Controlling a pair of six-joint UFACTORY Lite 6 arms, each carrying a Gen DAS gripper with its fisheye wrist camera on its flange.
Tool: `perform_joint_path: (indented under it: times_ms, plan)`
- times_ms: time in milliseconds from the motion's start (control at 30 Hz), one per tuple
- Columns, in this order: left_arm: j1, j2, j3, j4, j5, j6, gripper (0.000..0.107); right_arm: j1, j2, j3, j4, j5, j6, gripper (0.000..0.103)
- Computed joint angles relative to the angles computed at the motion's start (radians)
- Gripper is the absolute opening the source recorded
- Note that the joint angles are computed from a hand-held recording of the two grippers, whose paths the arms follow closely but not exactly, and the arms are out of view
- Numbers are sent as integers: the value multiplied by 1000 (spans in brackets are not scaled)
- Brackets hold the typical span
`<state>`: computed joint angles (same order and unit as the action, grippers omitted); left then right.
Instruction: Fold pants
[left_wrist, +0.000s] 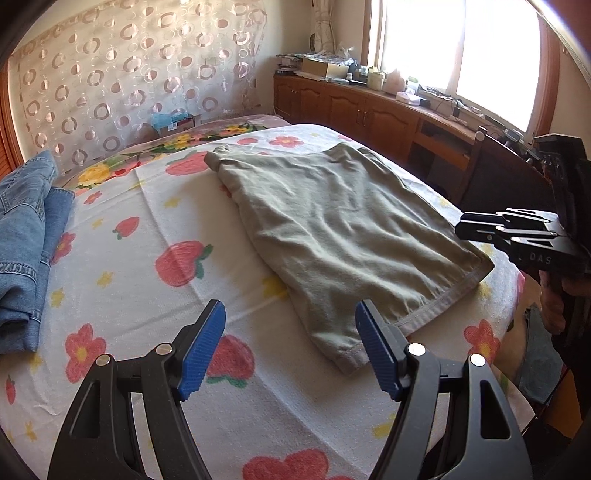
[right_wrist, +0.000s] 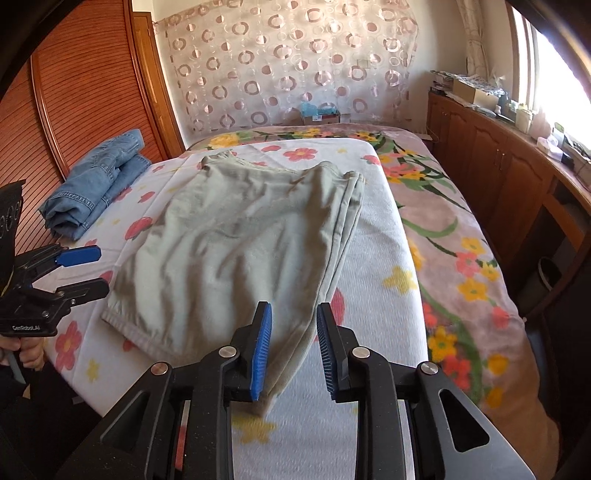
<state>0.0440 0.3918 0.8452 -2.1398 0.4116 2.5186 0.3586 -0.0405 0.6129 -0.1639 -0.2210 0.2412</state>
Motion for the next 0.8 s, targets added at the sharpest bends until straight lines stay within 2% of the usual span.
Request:
perform_joint_path:
  times_ms: [67,300,500,533,600,667,733,800]
  plan:
    - [-11,8,6,-10,-9,9,74,-8,-12,-18,-52,-5,55,36]
    - [-31,56,33,-29,-30,15,74,45,-49,-49,113,18,-65,36]
    - [-29,94,57,6,-36,-32,76,56,-65,-62,124,35,-78,36]
    - [-27,97,59,9,-32,-37,76,58,-67,-62,116,38,-73,34]
    - [-31,97,58,-7,-35,-19,77,66,-77,-66,110,41,-67,19]
    - [-37,96,52,-51,-36,24,77,82,-96,-74,182,46,-140,13]
    - [-33,95,49,-54,-33,32,77,96,-111,-84,300,44,-251,13]
    - [-28,94,46,-47,-26,29,78,96,-109,-86,334,43,-278,13]
